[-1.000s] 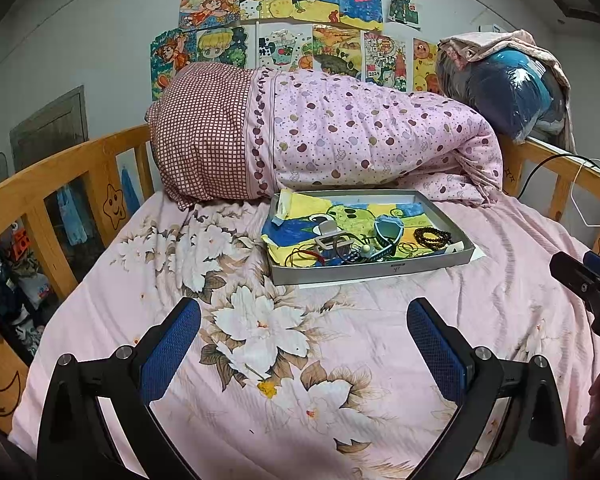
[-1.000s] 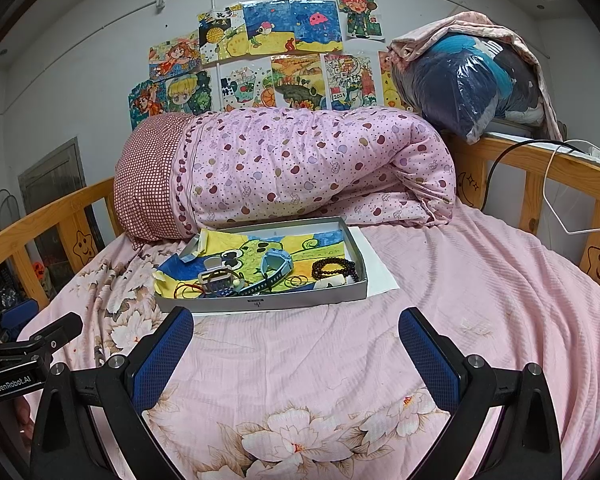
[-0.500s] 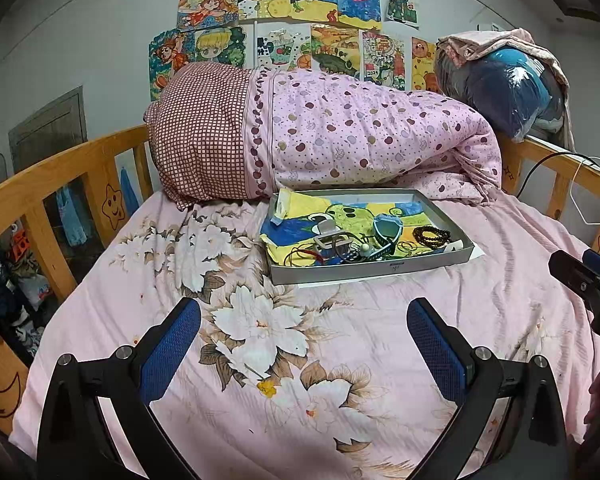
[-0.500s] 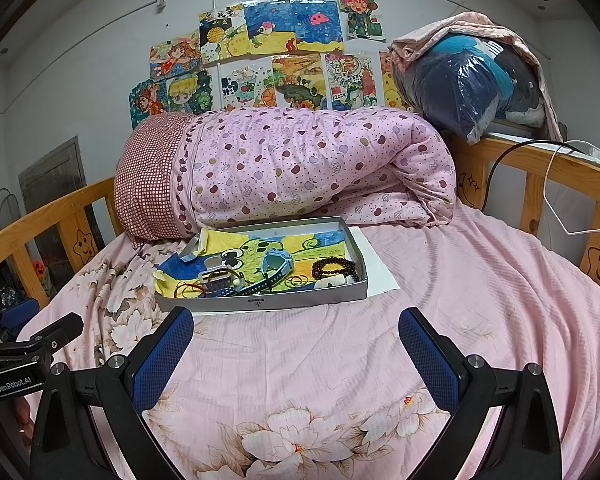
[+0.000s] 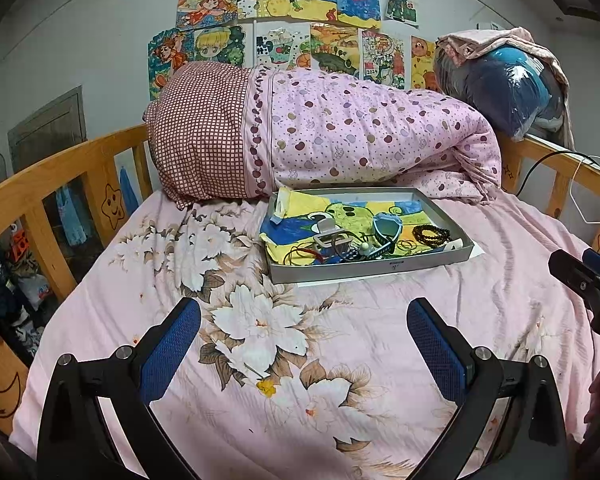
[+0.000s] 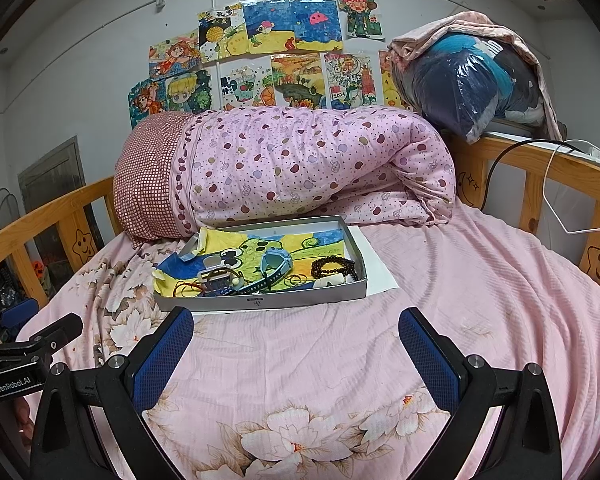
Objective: Organize jewelry
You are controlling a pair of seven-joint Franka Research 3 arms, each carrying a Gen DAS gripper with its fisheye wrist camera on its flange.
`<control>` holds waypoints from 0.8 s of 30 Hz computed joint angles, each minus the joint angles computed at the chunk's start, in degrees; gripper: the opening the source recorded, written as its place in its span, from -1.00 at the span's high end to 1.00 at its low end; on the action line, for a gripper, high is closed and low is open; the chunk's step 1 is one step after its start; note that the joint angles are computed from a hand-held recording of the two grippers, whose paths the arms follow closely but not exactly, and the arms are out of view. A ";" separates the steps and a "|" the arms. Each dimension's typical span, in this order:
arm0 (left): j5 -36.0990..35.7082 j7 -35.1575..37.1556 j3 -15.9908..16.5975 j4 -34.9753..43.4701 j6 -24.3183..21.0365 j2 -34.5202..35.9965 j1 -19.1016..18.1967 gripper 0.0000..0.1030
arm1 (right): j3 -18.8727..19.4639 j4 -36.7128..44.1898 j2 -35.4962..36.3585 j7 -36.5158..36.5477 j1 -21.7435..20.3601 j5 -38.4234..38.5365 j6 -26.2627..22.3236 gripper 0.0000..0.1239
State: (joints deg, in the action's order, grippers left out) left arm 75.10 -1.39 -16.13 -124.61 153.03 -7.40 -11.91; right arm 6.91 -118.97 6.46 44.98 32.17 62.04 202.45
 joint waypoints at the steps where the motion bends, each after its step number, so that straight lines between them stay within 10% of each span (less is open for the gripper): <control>1: 0.02 0.03 0.07 -0.07 0.11 -0.06 0.04 -0.96 | -0.03 0.01 0.01 -0.07 0.01 0.04 -0.06 -0.66; 24: -0.02 0.59 0.24 -0.12 0.73 0.19 0.12 -0.96 | -0.04 0.45 0.05 -1.29 0.15 1.21 -0.18 -0.66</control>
State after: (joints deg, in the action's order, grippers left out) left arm 75.08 -0.80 -15.88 -124.73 153.76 -7.22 -11.79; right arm 6.87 -118.52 6.51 43.68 32.32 63.25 202.27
